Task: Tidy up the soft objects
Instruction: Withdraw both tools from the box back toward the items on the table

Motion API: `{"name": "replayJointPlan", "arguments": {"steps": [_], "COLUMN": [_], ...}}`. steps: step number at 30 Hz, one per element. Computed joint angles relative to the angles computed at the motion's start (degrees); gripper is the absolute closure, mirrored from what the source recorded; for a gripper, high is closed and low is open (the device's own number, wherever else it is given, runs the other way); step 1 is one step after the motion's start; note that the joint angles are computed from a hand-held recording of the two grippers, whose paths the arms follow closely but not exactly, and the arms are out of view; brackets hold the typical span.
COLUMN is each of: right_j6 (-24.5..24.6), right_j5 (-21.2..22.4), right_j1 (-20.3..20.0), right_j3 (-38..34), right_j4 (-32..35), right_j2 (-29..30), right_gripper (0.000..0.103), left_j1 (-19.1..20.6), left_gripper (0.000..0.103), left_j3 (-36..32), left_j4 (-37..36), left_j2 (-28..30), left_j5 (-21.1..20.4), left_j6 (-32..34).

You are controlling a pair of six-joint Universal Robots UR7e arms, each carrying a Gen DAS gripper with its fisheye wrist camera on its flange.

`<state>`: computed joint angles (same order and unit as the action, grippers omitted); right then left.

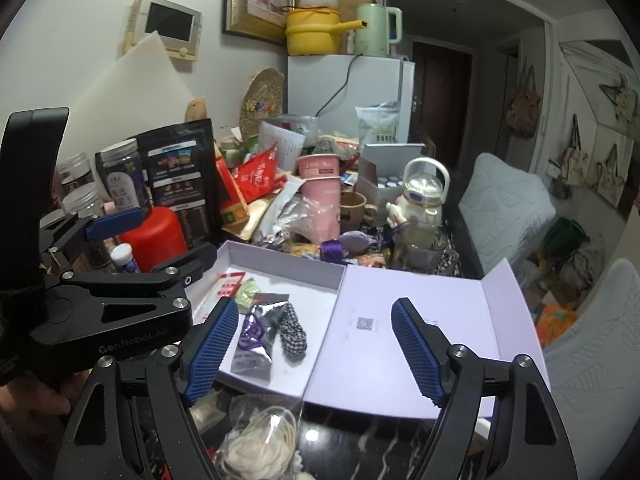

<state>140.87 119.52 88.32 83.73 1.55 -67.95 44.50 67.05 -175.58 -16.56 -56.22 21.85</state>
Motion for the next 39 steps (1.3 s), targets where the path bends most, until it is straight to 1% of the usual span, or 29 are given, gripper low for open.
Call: {"name": "replayJointPlan", "arguments": {"steps": [5, 9, 11, 13, 15, 19, 23, 29, 33, 39], "right_j6": [-0.26, -0.29, -0.07, 0.44, 0.95, 1.6, 2.46, 3.28, 4.34, 5.91], "right_j5": [0.2, -0.04, -0.93, -2.61, -2.7, -2.3, -2.83, -3.46, -2.94, -3.29], "right_j1": [0.81, 1.46, 1.48, 1.17, 0.99, 0.69, 0.23, -0.52, -1.02, -2.08], "right_j3": [4.43, 7.96, 9.96, 12.42, 13.97, 16.46, 19.42, 23.93, 25.62, 27.52], "right_j4": [-2.9, -4.77, -5.78, -6.82, -7.57, -8.17, -9.51, -11.53, -12.25, -12.68], "right_j2": [-2.83, -5.06, -6.32, -7.8, -8.5, -9.67, -11.22, -13.56, -13.98, -14.19], "right_gripper": [0.023, 0.02, 0.018, 0.015, 0.014, 0.014, 0.014, 0.014, 0.014, 0.014], "left_j1": [-0.84, -1.33, -1.56, -2.02, -2.45, -2.56, -2.94, -2.51, -1.82, -0.8], "left_gripper": [0.015, 0.015, 0.015, 0.015, 0.015, 0.015, 0.015, 0.015, 0.015, 0.015], "left_j3": [5.73, 9.46, 11.4, 13.22, 15.46, 19.8, 22.69, 27.8, 29.88, 31.76], "left_j4": [-3.77, -4.28, -5.03, -6.2, -7.92, -8.89, -9.21, -12.08, -11.09, -10.1], "left_j2": [-3.36, -5.9, -6.99, -7.66, -8.43, -10.69, -12.13, -14.27, -15.07, -15.69], "left_j5": [-0.95, -2.07, -3.02, -2.79, -2.62, -5.4, -5.65, -8.11, -8.65, -7.74], "left_j6": [1.54, 1.35, 1.17, 1.7, 2.23, 1.78, 1.09, 0.13, -1.57, -3.75]}}
